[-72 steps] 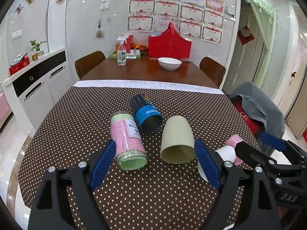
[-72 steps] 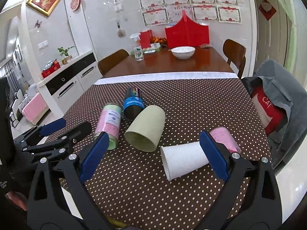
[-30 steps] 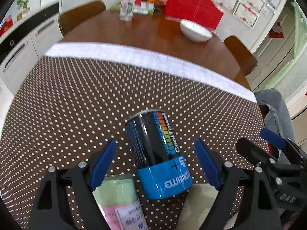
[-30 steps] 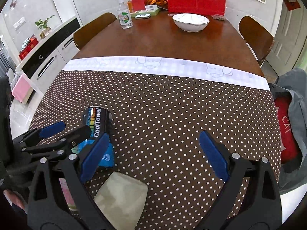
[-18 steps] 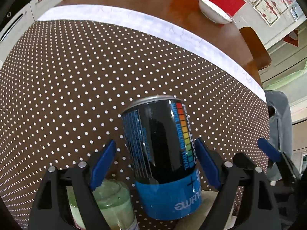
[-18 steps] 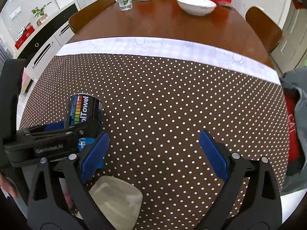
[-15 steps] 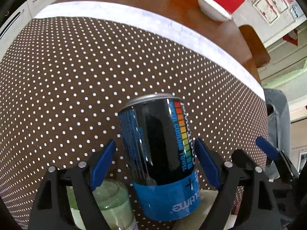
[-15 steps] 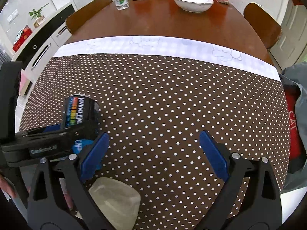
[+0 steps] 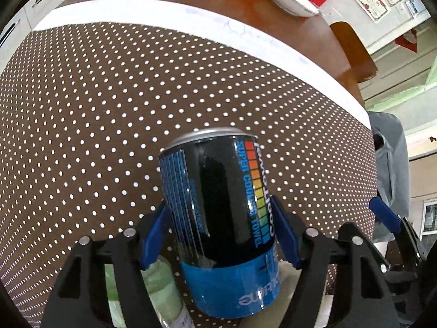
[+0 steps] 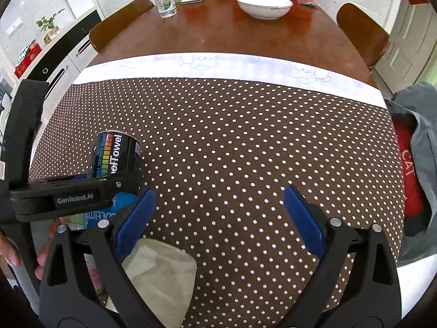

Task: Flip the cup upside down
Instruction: 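Lift the black-blue can off the table with the left tool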

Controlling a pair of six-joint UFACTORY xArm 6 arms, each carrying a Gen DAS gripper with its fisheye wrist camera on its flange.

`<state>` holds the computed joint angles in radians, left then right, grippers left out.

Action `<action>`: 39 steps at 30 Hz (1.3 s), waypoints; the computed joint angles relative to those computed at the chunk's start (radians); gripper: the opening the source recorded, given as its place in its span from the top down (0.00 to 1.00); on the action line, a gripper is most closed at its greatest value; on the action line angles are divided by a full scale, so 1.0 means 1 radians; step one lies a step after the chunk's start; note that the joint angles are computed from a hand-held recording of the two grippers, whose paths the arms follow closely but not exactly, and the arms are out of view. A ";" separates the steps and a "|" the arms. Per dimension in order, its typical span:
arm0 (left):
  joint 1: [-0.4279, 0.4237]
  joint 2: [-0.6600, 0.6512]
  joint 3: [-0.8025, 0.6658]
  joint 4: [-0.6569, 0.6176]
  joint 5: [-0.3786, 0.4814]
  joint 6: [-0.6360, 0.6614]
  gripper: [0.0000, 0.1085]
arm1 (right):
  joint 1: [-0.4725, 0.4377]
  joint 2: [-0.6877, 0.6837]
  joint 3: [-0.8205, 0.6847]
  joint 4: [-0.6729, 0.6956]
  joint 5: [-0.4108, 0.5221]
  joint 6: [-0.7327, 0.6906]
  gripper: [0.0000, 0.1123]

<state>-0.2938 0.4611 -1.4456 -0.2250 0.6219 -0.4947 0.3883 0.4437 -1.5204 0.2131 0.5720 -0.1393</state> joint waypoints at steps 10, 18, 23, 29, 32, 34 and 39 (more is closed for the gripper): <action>-0.020 -0.110 0.054 0.076 0.006 0.013 0.36 | -0.020 -0.191 0.217 0.031 -0.083 -0.018 0.17; -0.062 -0.280 0.203 0.118 -0.016 0.021 0.36 | -0.010 -0.317 0.340 0.044 -0.132 -0.015 0.17; -0.109 -0.378 0.295 0.181 -0.023 -0.048 0.36 | -0.001 -0.438 0.471 0.062 -0.174 -0.030 0.17; -0.176 -0.489 0.413 0.234 -0.031 -0.128 0.36 | 0.003 -0.573 0.611 0.067 -0.210 -0.032 0.17; -0.216 -0.541 0.474 0.278 -0.036 -0.179 0.36 | 0.008 -0.632 0.676 0.064 -0.221 -0.030 0.17; -0.231 -0.582 0.521 0.269 -0.041 -0.176 0.36 | 0.014 -0.670 0.722 0.055 -0.231 -0.023 0.17; -0.280 -0.646 0.609 0.287 -0.052 -0.213 0.36 | 0.030 -0.737 0.812 0.025 -0.245 0.008 0.17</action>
